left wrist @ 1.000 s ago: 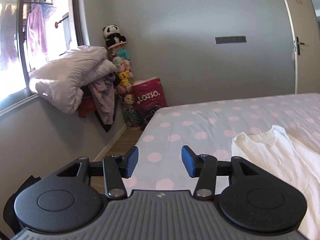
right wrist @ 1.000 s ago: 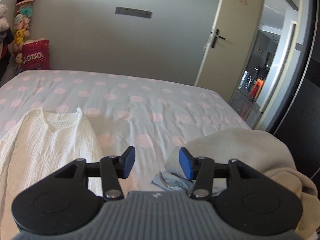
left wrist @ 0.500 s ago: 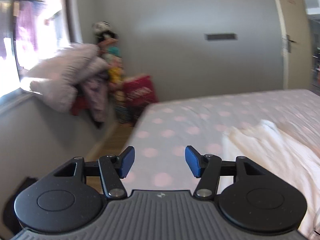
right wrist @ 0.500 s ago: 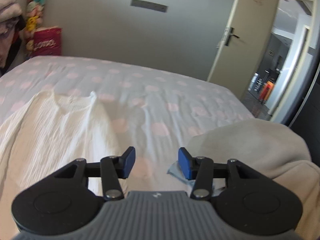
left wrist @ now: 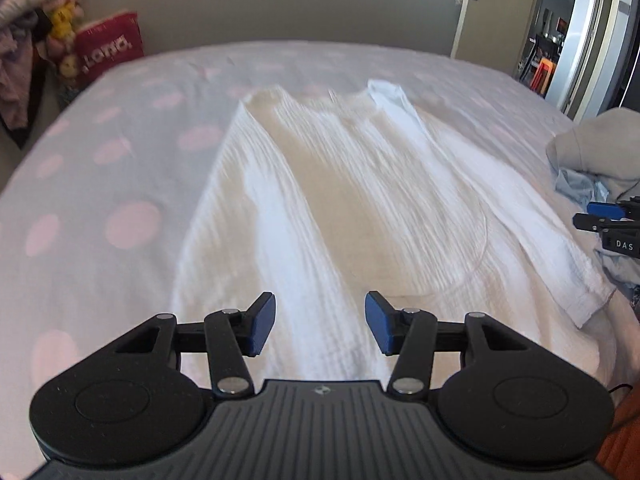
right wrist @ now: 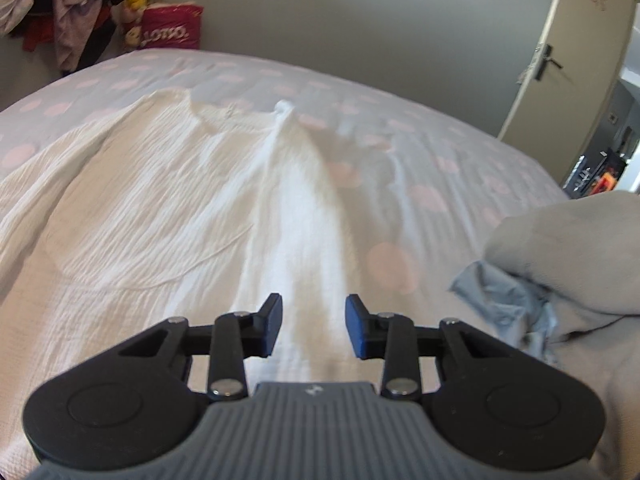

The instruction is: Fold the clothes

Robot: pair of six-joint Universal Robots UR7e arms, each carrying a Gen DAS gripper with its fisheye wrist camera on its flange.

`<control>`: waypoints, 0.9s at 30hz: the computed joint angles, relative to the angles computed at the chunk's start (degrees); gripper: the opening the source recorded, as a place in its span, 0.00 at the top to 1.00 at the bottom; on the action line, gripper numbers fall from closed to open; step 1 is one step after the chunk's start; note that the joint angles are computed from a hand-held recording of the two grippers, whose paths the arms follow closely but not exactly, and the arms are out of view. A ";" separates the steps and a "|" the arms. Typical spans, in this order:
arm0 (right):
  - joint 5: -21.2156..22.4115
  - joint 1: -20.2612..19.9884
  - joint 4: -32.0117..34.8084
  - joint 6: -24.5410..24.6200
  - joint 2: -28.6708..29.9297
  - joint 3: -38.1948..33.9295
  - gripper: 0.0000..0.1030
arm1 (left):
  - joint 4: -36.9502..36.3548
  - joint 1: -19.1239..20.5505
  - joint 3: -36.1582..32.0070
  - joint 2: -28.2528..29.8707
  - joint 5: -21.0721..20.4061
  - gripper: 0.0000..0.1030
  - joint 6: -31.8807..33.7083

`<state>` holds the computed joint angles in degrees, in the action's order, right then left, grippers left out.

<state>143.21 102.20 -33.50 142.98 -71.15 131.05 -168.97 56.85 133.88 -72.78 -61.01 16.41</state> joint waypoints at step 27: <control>-2.88 -3.88 4.75 6.52 7.19 -2.66 0.94 | -4.02 0.77 2.03 3.49 2.24 0.94 -1.03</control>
<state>140.33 98.32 -28.75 149.50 -63.96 128.39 -172.99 57.62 135.91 -69.29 -58.77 15.37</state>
